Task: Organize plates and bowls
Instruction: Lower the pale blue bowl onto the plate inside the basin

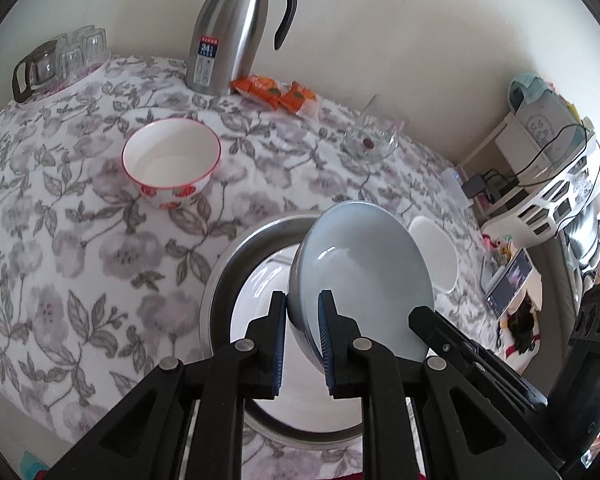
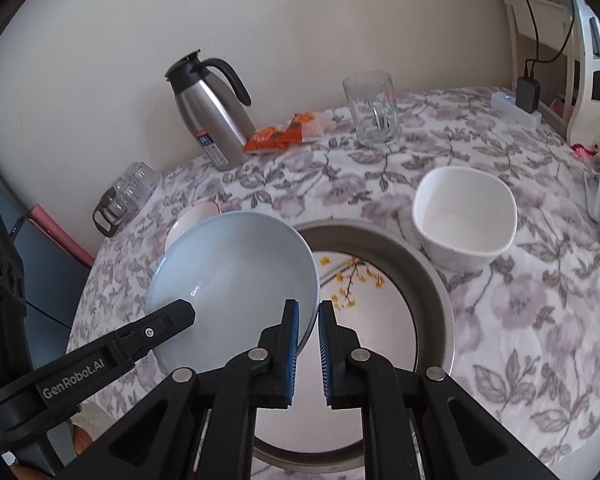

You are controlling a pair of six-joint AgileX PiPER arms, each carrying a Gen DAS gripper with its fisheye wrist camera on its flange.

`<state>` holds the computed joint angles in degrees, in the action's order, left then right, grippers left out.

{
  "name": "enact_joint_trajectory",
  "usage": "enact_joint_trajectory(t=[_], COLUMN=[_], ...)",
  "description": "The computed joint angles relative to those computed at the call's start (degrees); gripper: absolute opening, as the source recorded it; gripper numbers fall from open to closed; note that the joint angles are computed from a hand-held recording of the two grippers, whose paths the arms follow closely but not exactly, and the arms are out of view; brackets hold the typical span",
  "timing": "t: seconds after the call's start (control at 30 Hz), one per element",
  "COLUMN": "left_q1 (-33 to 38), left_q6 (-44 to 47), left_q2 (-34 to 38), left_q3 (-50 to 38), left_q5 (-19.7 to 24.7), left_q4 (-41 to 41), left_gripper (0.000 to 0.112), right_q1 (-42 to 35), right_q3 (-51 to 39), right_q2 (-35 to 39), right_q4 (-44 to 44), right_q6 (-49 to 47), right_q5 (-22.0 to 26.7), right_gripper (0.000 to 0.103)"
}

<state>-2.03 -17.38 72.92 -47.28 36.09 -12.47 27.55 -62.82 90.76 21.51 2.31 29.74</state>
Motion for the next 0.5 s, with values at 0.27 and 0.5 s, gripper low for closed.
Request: enact_joint_trajectory(t=[0.27, 0.5], left_q1=[1.10, -0.78], left_q6=[3.10, 1.66], left_q2=[3.78, 6.69], left_q3=[1.18, 0.66], left_q5=[0.03, 0.34], left_q4=[-4.14, -2.60], left_gripper=[0.017, 0.017], right_q1=[-1.84, -2.22], right_q3=[1.07, 1.15], right_q2=[2.87, 4.34], right_q4=[5.03, 3.49], right_q6=[-4.29, -2.95], right_q5=[1.23, 1.42], right_gripper=[0.012, 0.012])
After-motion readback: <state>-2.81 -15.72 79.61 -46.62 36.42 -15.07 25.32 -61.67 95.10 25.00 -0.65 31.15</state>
